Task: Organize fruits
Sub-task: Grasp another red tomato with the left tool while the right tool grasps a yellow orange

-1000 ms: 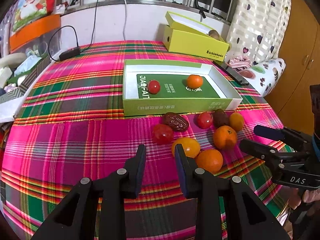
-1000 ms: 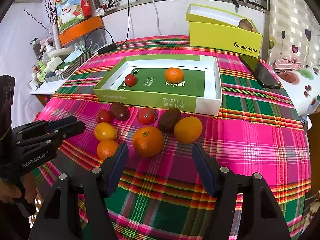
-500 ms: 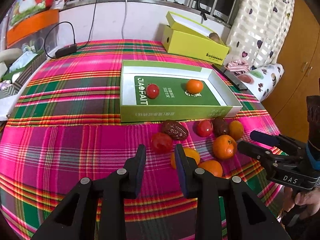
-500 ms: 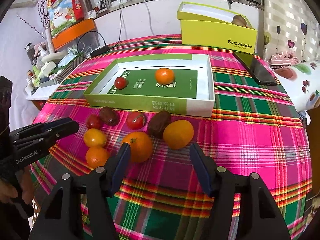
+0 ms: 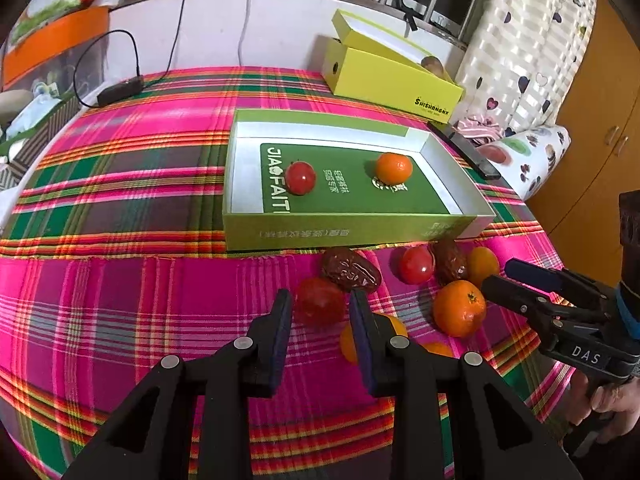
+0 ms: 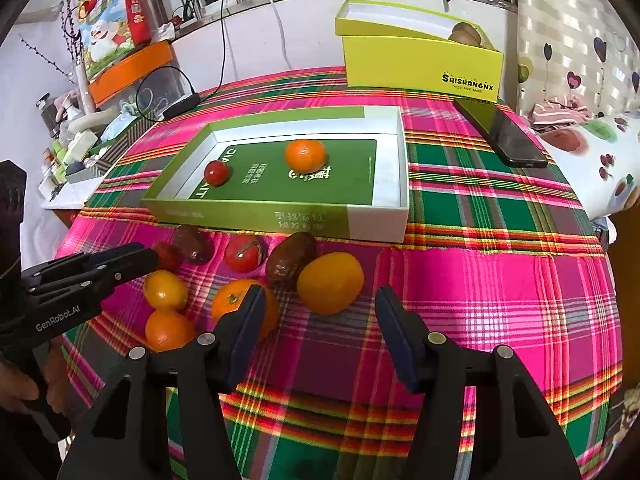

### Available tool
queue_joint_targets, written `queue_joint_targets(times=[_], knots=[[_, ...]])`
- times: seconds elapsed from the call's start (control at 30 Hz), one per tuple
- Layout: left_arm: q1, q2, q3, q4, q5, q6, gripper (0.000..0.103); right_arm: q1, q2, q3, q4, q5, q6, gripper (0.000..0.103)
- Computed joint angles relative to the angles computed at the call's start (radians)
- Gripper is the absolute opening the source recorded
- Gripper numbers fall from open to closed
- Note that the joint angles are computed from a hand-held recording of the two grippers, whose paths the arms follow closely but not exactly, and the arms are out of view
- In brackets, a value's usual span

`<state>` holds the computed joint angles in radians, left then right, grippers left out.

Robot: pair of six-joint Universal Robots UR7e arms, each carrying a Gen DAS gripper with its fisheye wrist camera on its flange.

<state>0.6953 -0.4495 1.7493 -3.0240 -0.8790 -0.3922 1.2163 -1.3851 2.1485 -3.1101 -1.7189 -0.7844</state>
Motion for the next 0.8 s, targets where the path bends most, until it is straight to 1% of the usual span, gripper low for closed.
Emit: queue_joint_targets(times=[0.1,0.13,0.33,0.5,0.6,0.8], knots=[[0.006,0.007,-0.013,0.013,-0.006,0.003,0.040,-0.005,0.005,-0.014,0.017,0.006,0.014,0.057],[0.007,0.010,-0.020,0.023,-0.004,0.003,0.040,-0.007,0.009,-0.021,0.027,0.006,0.022,0.055],[0.017,0.014,-0.029,0.032,-0.018,0.011,0.040,-0.013,0.034,-0.051,0.058,-0.010,0.052,0.049],[0.017,0.020,-0.032,0.039,-0.017,0.018,0.040,-0.012,0.046,-0.060,0.048,-0.012,0.046,0.047],[0.017,0.023,-0.030,0.032,-0.016,0.025,0.040,-0.008,0.054,-0.064,0.039,-0.020,0.041,0.041],[0.018,0.024,-0.024,0.015,-0.014,0.035,0.039,-0.012,0.053,-0.060,0.029,-0.012,0.030,0.041]])
